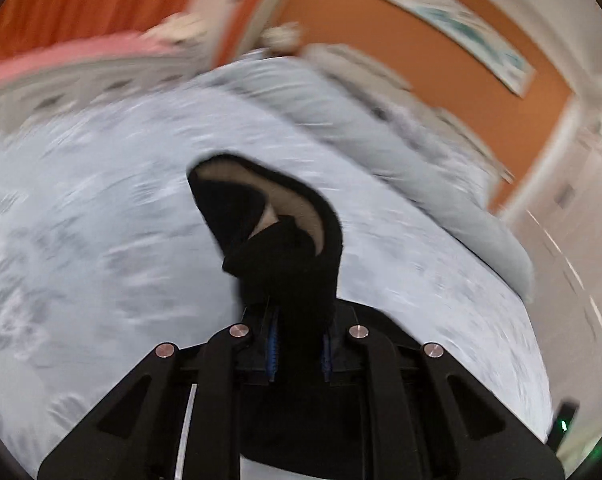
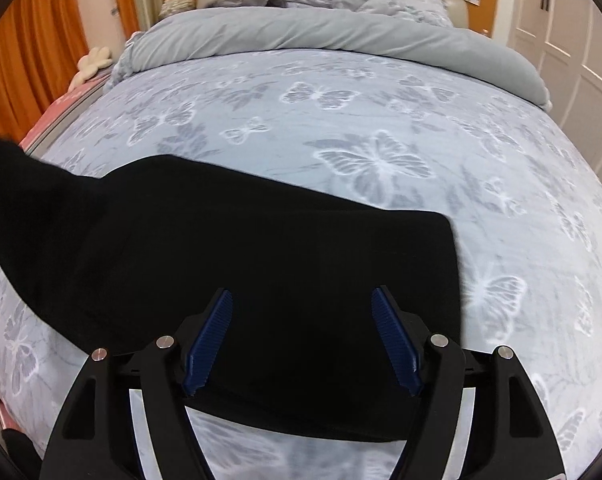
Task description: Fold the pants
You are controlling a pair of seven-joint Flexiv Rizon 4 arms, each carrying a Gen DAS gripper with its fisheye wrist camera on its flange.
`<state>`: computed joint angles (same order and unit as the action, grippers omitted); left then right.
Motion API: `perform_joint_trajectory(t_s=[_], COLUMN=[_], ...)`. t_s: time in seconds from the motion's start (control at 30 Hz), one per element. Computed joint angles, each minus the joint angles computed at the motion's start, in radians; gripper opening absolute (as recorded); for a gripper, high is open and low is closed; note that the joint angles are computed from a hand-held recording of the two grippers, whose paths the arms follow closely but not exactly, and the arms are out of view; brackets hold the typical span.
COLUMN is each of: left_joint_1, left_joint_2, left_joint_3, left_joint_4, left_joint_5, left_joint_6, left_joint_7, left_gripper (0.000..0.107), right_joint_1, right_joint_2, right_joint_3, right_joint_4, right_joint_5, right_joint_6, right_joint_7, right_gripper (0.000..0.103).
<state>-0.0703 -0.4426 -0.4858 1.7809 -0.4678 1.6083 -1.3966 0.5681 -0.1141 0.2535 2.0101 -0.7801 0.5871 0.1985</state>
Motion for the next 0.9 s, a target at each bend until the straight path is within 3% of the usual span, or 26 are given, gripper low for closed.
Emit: perform_joint_trajectory(t_s=[0.03, 0.07, 0.2, 0.33, 0.4, 0.43, 0.47, 0.5, 0.53, 0.6, 0.7, 0.8, 0.9], left_joint_1=[-0.037, -0.1, -0.233, -0.461, -0.507, -0.551, -0.597, -0.614, -0.615, -0.559, -0.557, -0.633, -0.555], left_joint_2=[-0.003, -0.003, -0.037, -0.114, -0.145, -0.154, -0.154, -0.146, -0.129, -0.071, 0.017, 0.049, 0.068], left_joint_3=[0.015, 0.054, 0.093, 0.288, 0.33, 0.376, 0.431, 0.458, 0.453, 0.369, 0.381, 0.519, 0.477], left_joint_4=[-0.014, -0.03, -0.086, -0.19, -0.209, -0.215, -0.208, -0.207, -0.194, -0.104, 0.036, 0.041, 0.058], left_joint_5=[0.075, 0.085, 0.143, 0.289, 0.323, 0.364, 0.413, 0.501, 0.525, 0.444, 0.477, 0.583, 0.498], left_joint_6=[0.01, 0.013, -0.055, -0.217, -0.274, -0.293, -0.249, -0.22, -0.212, -0.175, 0.015, 0.055, 0.033], left_joint_7=[-0.021, 0.001, 0.044, -0.004, -0.01, -0.043, -0.086, -0.145, -0.14, -0.049, -0.035, -0.111, -0.068], left_gripper=[0.014, 0.014, 0.014, 0.015, 0.016, 0.018, 0.019, 0.027, 0.059, 0.097, 0.098, 0.098, 0.098], right_joint_1=[-0.003, -0.007, -0.026, -0.055, -0.073, -0.082, -0.094, -0.105, -0.116, -0.14, -0.164, -0.163, -0.155], right_joint_2=[0.015, 0.035, 0.108, 0.195, 0.242, 0.261, 0.284, 0.297, 0.307, 0.315, 0.288, 0.226, 0.154], right_joint_3=[0.002, 0.006, 0.028, 0.055, 0.067, 0.072, 0.073, 0.075, 0.076, 0.072, 0.068, 0.058, 0.035], right_joint_4=[0.015, 0.032, 0.095, 0.168, 0.206, 0.224, 0.248, 0.263, 0.277, 0.297, 0.289, 0.248, 0.215], right_joint_5=[0.003, 0.009, 0.033, 0.069, 0.089, 0.095, 0.099, 0.097, 0.09, 0.059, -0.006, -0.042, -0.047], right_joint_6=[-0.004, -0.01, -0.041, -0.068, -0.067, -0.056, -0.023, 0.006, 0.041, 0.128, 0.228, 0.291, 0.372], right_joint_7=[0.007, 0.015, 0.032, 0.06, 0.082, 0.093, 0.111, 0.124, 0.145, 0.175, 0.196, 0.175, 0.147], right_gripper=[0.07, 0.07, 0.07, 0.07, 0.07, 0.07, 0.07, 0.07, 0.071, 0.072, 0.077, 0.077, 0.078])
